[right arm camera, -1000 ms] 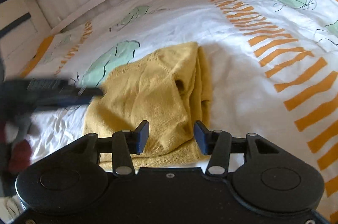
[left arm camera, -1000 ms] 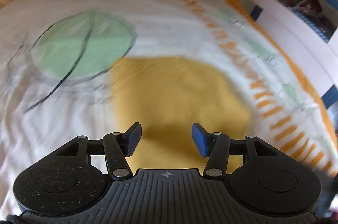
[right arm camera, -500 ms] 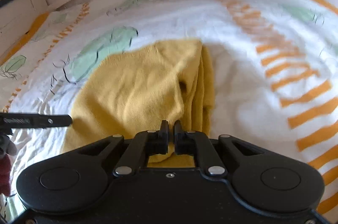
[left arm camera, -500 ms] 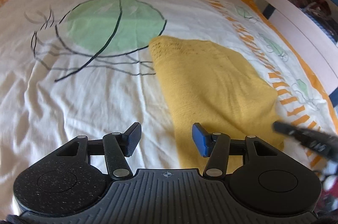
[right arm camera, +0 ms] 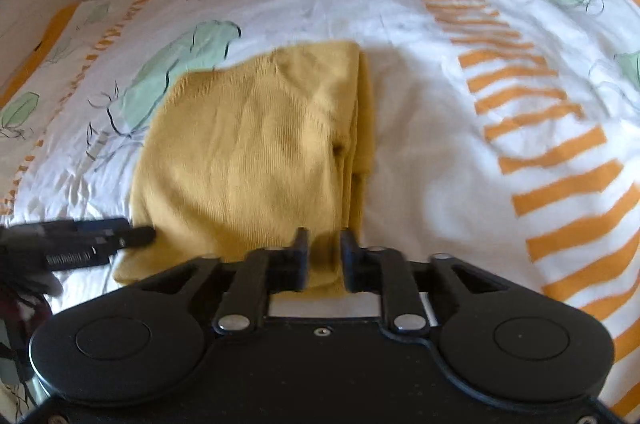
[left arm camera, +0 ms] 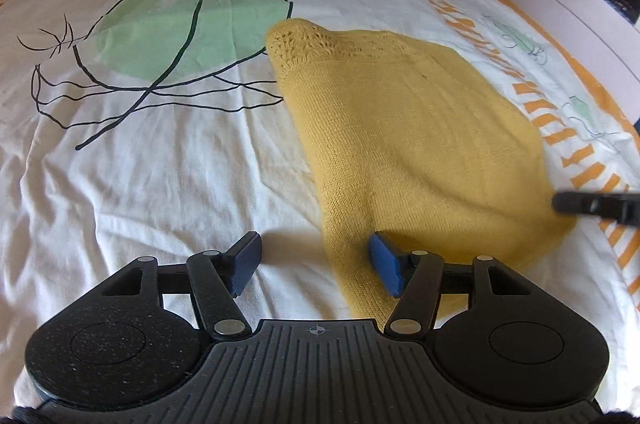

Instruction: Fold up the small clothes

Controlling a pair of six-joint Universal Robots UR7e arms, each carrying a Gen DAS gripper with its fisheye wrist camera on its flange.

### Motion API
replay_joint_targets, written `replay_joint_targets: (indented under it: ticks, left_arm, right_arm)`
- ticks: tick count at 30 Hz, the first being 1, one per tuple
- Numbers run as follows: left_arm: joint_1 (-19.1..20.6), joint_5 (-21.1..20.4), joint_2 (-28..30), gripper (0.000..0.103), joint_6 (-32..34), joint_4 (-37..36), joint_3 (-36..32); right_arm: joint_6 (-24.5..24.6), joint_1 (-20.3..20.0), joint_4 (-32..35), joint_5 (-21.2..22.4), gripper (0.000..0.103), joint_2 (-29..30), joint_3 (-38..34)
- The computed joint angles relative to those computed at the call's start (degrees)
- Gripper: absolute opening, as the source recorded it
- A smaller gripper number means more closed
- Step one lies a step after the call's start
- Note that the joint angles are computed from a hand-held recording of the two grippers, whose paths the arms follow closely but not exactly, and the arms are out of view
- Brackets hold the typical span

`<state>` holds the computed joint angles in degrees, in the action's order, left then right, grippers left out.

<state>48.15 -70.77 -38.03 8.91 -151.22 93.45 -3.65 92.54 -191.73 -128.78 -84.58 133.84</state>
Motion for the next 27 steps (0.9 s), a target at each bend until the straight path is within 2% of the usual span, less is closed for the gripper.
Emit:
replay_joint_targets:
  ticks: [1,3,12,18,20,21,22,25,27]
  left_arm:
    - [0.01,0.04,0.00,0.059,-0.01,0.24,-0.10]
    - [0.14,-0.19,-0.08,0.059,-0.54,0.19,-0.04]
    - [0.07,-0.29,-0.11,0.062,-1.18,-0.15,0.25]
    - [0.07,-0.55,-0.13,0.064,-2.06,-0.08,0.22]
    - [0.10,-0.70,-0.12,0.065,-2.41,-0.05,0.15]
    - [0.11,-0.75,-0.11,0.066,-2.58,-0.04,0.13]
    - [0.08,-0.75,-0.10,0.066,-2.74,0.04,0.08]
    - [0.01,-0.94,-0.21,0.066,-3.31,0.41,0.06]
    - [0.09,-1.42,-0.41,0.066,-3.87,0.93,0.05]
  right_arm:
    - [-1.16,0.16,-1.32,-0.12,0.050,0.11,-0.18]
    - [-3.83,-0.15,-3.40,0.80,0.056,0.09,-0.89]
    - [-8.10,-7.58,-1.33,12.75,0.056,1.57,-7.10]
    - [-5.92,-12.26,-0.96,20.10,0.056,2.16,-7.60]
    - [-4.89,-13.17,-1.41,21.76,0.048,2.36,-7.40]
    - [-5.25,-12.96,-1.37,21.43,0.028,2.78,-7.66]
    - [-6.47,-12.33,-1.55,20.43,0.022,3.26,-8.00]
    - [-11.61,-9.22,-3.26,13.62,0.018,5.06,-9.31]
    - [-12.86,-8.66,-3.55,9.79,0.017,6.01,-9.93]
